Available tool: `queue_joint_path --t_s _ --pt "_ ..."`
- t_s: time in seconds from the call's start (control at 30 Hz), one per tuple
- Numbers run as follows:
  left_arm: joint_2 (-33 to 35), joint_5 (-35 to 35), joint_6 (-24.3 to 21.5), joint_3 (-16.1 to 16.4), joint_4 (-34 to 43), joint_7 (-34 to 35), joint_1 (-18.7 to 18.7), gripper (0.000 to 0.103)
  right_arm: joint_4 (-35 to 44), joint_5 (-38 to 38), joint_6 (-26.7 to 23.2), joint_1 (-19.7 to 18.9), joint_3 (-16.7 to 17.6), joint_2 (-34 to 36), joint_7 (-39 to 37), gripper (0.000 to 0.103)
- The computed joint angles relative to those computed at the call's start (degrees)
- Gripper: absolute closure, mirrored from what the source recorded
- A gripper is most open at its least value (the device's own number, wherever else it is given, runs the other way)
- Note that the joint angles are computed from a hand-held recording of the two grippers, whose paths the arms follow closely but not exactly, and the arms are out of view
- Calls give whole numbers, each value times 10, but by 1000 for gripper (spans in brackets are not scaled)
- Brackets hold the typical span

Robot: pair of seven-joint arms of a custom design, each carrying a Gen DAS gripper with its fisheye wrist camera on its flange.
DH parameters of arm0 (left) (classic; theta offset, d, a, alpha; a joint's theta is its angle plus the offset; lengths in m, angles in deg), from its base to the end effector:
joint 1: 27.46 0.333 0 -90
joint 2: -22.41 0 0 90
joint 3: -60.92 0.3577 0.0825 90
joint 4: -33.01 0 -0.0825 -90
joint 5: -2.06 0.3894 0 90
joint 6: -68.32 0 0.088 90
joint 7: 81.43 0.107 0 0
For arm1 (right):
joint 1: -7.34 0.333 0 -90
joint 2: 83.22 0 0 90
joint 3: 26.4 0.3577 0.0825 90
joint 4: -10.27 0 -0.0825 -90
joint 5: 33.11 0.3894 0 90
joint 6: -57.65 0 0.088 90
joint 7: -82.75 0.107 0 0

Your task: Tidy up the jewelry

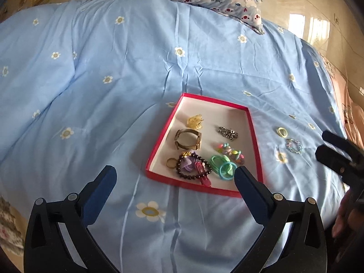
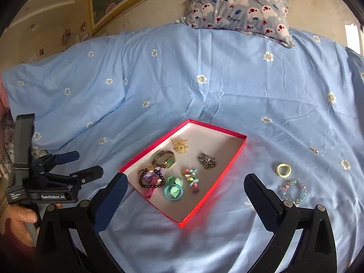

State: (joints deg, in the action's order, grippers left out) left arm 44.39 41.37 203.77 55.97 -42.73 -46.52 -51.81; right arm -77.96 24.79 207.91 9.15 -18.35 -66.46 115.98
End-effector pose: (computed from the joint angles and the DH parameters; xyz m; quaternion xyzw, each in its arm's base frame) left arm 0.6582 -0.3438 0.6358 -0.6833 0.5971 -0.2921 0.3021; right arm 0.7093 0.0876 0.6083 -0.7202 0.4595 -0.1632 0.4934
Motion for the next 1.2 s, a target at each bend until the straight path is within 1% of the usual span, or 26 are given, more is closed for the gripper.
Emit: queue_joint_path --t_s 0.1,0.2,0.3,0.57,0.97,1.2 --pt "1 5 -4 2 -15 -18 -3 0 -25 54 35 -2 15 4 -45 0" --pt "0 23 -5 7 -30 -40 -8 0 -40 72 55 2 17 13 -62 0" --pt "-5 46 4 9 -49 -62 -11 0 -48 82 59 2 20 20 -79 0" --pt "-9 84 -6 6 -63 -88 -14 0 -58 101 70 1 22 24 -100 0" --pt "-17 106 -20 -3 -66 -96 -16 0 -66 132 75 2 20 20 -136 0" --pt "-15 101 -33 -6 -61 -86 -16 0 -65 112 65 6 14 20 -123 0"
